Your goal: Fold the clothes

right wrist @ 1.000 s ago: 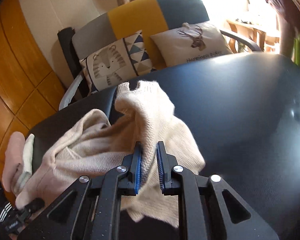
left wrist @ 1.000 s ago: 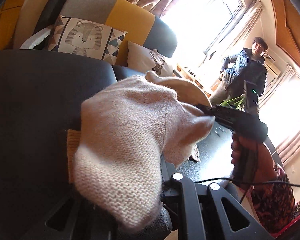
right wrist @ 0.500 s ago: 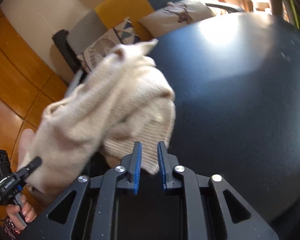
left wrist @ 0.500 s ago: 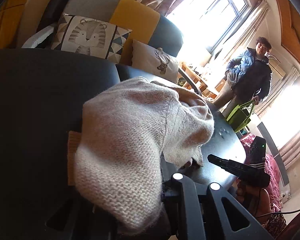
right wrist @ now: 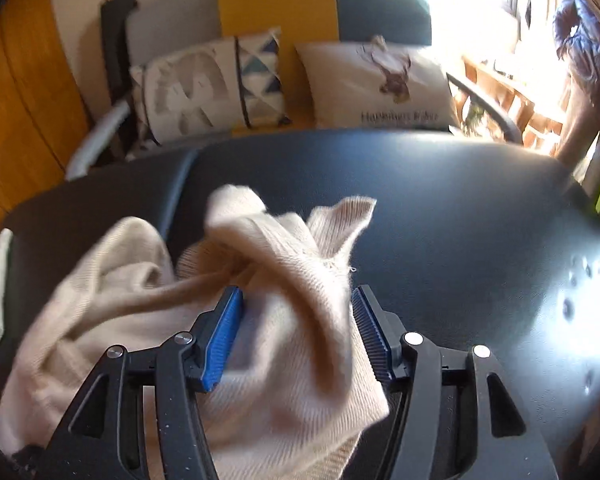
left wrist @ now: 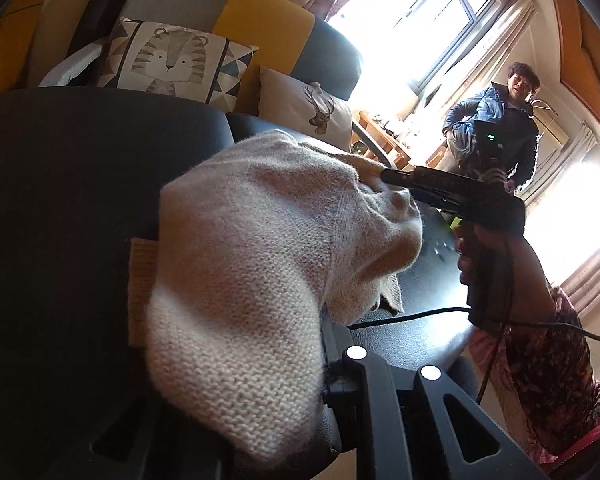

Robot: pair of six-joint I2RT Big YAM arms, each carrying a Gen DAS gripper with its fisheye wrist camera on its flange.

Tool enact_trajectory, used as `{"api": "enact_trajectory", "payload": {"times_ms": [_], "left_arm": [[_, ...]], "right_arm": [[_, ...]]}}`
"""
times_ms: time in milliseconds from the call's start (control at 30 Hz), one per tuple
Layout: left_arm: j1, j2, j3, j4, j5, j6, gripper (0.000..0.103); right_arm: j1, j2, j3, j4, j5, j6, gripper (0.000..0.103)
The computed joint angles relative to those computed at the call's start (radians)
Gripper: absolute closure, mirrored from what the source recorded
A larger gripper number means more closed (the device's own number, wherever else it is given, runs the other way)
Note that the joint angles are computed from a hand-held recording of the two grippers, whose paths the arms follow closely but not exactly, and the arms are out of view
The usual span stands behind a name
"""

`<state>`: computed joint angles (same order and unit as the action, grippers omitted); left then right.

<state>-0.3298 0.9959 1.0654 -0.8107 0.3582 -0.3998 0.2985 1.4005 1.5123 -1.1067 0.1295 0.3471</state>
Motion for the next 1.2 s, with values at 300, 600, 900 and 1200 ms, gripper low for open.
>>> {"api": "enact_trajectory", "payload": {"times_ms": [300,600,900,1200], "left_arm": [[0.026,0.024,0.026,0.034,0.029,0.005,0.088],[0.067,0.212,0.353,0.057,0.034,0.125,0.088],[0.044,0.550,0.960,-0.088,-0.016,0.204,0.088],[-0.031,0.615,1.089,0.002,-0.050,0.334,0.086]], "right_arm": [[-0.108,-0.118,-0.150,0.220,-0.313,0.178,0.085],[-0.158,-0.083,0.055,0.198,-0.311,0.176,0.085],[-0.264,-0.057,0.296,0.245,-0.308,0.175,0.087],[-0.297,-0.195,0.189,0.251,-0.244,0.016,0.087]]}}
